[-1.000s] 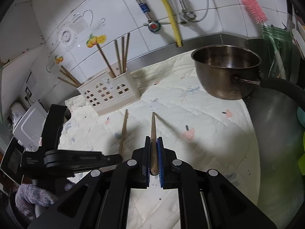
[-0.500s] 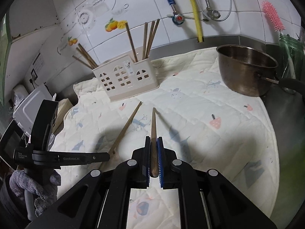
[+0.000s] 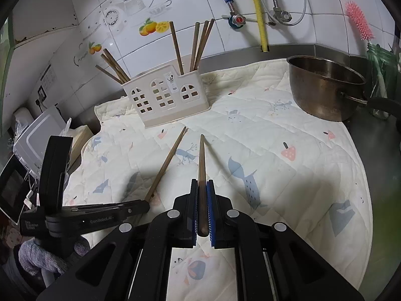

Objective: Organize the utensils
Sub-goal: 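Raise both held chopsticks and insert them into the white holder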

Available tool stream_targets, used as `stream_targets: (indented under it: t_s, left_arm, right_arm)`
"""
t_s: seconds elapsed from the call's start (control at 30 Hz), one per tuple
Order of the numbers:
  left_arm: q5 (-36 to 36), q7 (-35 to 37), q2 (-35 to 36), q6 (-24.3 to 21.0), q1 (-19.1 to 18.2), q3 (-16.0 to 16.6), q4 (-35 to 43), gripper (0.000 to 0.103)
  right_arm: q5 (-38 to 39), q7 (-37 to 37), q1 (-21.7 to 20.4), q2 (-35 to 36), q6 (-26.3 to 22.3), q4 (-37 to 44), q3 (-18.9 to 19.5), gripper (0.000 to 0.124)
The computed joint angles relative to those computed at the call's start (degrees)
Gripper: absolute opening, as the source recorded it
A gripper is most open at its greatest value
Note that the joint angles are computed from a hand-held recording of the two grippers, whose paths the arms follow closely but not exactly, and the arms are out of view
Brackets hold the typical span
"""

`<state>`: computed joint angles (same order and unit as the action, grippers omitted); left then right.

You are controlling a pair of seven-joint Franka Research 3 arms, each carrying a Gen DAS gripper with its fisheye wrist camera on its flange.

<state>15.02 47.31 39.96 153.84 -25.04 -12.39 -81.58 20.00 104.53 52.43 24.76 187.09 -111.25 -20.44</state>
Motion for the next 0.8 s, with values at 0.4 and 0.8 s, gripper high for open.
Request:
stream_targets:
  t_s: [0.4,0.8]
  left_arm:
    - [5.4,0.0,-6.4,4.2,0.0,2.6,-5.0,0.006]
    - [9.6,5.9,-7.6,5.5,2.4,3.1,1.3,0.006]
  right_arm:
    - [0.3,-0.9,10.5,0.8,0.0,2.0,-12.2,0.007]
    - [-9.0,-1.7,3.3,4.2,-10.1,17.1,-8.8,0.007]
